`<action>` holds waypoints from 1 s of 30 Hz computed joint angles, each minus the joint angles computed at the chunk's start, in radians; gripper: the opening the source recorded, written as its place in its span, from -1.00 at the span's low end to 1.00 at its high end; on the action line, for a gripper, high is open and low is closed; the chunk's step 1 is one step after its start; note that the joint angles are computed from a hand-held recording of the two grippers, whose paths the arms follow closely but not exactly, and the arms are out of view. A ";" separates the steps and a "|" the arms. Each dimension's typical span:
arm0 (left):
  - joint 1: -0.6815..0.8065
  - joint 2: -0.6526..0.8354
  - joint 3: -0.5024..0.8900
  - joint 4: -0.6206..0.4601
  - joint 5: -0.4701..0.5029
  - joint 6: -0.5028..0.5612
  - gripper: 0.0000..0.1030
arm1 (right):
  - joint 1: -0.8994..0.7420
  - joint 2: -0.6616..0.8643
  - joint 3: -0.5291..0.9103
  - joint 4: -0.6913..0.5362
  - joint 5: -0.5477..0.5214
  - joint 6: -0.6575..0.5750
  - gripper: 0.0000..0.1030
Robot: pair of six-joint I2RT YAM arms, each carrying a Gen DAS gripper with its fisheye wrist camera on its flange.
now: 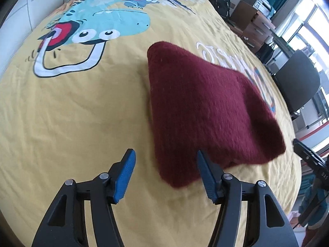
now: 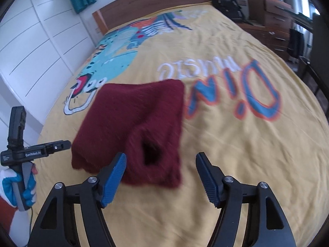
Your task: Fold small clothes
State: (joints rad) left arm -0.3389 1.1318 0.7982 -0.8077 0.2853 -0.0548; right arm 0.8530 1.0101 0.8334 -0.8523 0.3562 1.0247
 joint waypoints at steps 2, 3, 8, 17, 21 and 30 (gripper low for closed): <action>0.016 0.048 0.015 0.031 0.020 0.014 0.18 | -0.050 0.059 0.000 0.066 -0.037 -0.049 0.53; 0.019 0.078 0.026 0.050 0.030 0.021 0.20 | -0.070 0.081 -0.003 0.094 -0.053 -0.066 0.54; 0.014 0.193 0.067 0.115 0.045 0.024 0.22 | -0.176 0.209 -0.029 0.235 -0.155 -0.147 0.57; 0.063 0.326 0.087 0.220 0.142 0.024 0.51 | -0.280 0.279 -0.144 0.414 -0.304 -0.227 0.58; 0.097 0.385 0.071 0.253 0.191 0.041 0.74 | -0.322 0.289 -0.202 0.492 -0.383 -0.251 0.58; 0.127 0.487 0.107 0.217 0.271 0.099 0.87 | -0.385 0.284 -0.282 0.620 -0.502 -0.261 0.10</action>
